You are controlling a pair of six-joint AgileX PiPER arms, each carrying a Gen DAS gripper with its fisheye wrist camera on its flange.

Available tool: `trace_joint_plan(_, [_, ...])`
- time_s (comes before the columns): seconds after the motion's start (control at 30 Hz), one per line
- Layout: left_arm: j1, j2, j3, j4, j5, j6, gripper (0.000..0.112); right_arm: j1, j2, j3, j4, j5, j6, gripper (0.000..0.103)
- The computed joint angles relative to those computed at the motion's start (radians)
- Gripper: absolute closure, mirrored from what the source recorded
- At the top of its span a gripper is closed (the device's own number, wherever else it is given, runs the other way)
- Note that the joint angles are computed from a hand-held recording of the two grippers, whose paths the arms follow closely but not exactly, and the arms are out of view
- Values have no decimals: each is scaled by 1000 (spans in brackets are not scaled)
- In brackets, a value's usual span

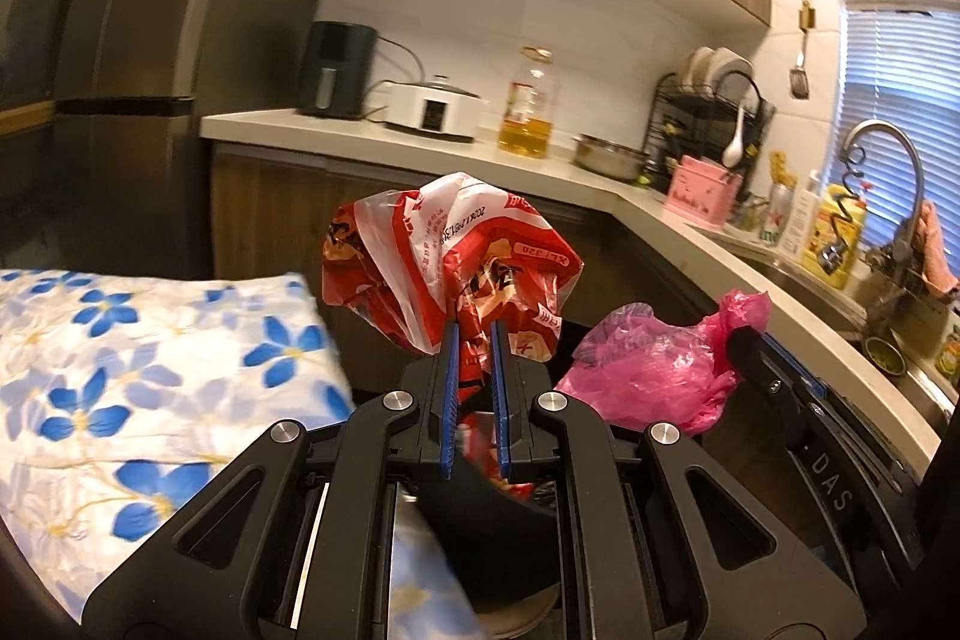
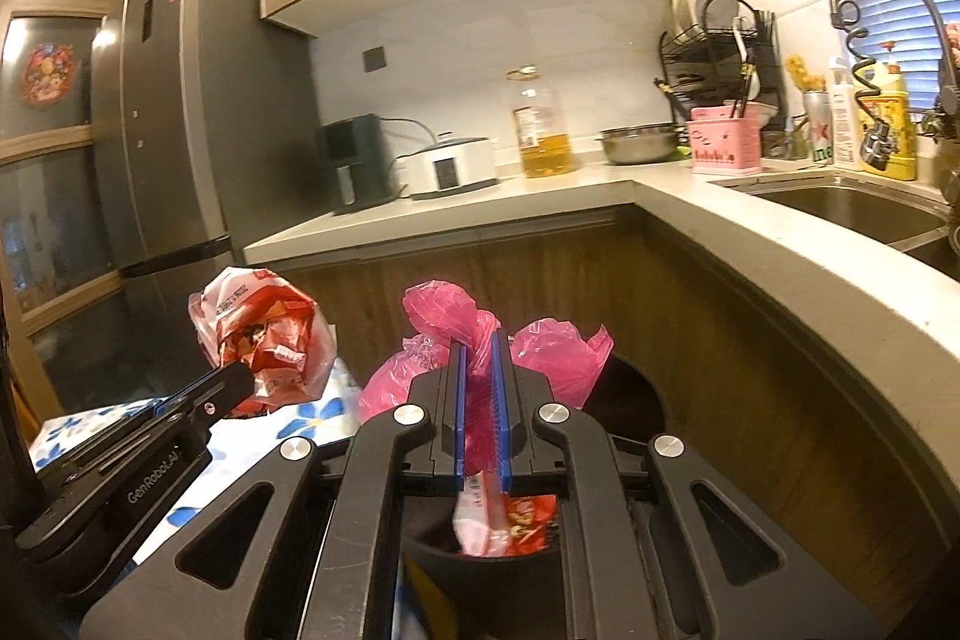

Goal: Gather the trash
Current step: 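Carry the snack bag and pink bag over the black trash bin, then open both tools to drop the snack bag and pink bag into the bin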

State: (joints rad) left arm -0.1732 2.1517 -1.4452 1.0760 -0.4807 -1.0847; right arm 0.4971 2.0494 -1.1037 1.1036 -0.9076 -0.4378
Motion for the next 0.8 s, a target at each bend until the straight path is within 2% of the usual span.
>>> trace_joint_plan(0.27, [-41, 66, -96, 109, 18, -107, 103, -44, -6, 24, -16, -3, 35, 94])
trace_joint_plan(0.43, [-55, 112, -149, 199, 26, -172, 101, -76, 4, 11, -42, 42, 44, 92])
trace_joint_plan(0.5, [-52, 132, -178, 286, 20, -257, 100, -83, 8, 10, -43, 50, 48, 74])
trace_joint_plan(0.53, [-51, 138, -187, 316, 21, -283, 98, -88, 7, 14, -49, 51, 57, 72])
trace_joint_plan(0.57, [-53, 141, -190, 328, 24, -290, 90, -93, 6, 17, -49, 53, 66, 66])
trace_joint_plan(0.6, [-53, 143, -187, 325, 23, -279, 84, -96, 3, 22, -52, 56, 74, 64])
trace_joint_plan(0.67, [-45, 138, -165, 277, 19, -228, 62, -96, -2, 28, -34, 51, 70, 61])
trace_joint_plan(0.7, [-36, 133, -151, 253, 11, -213, 59, -94, -6, 31, -24, 48, 63, 53])
trace_joint_plan(0.77, [-21, 118, -121, 198, 16, -178, 44, -87, -12, 38, -11, 39, 58, 47])
trace_joint_plan(0.8, [-12, 107, -99, 160, 20, -143, 43, -79, -14, 38, 10, 36, 42, 42])
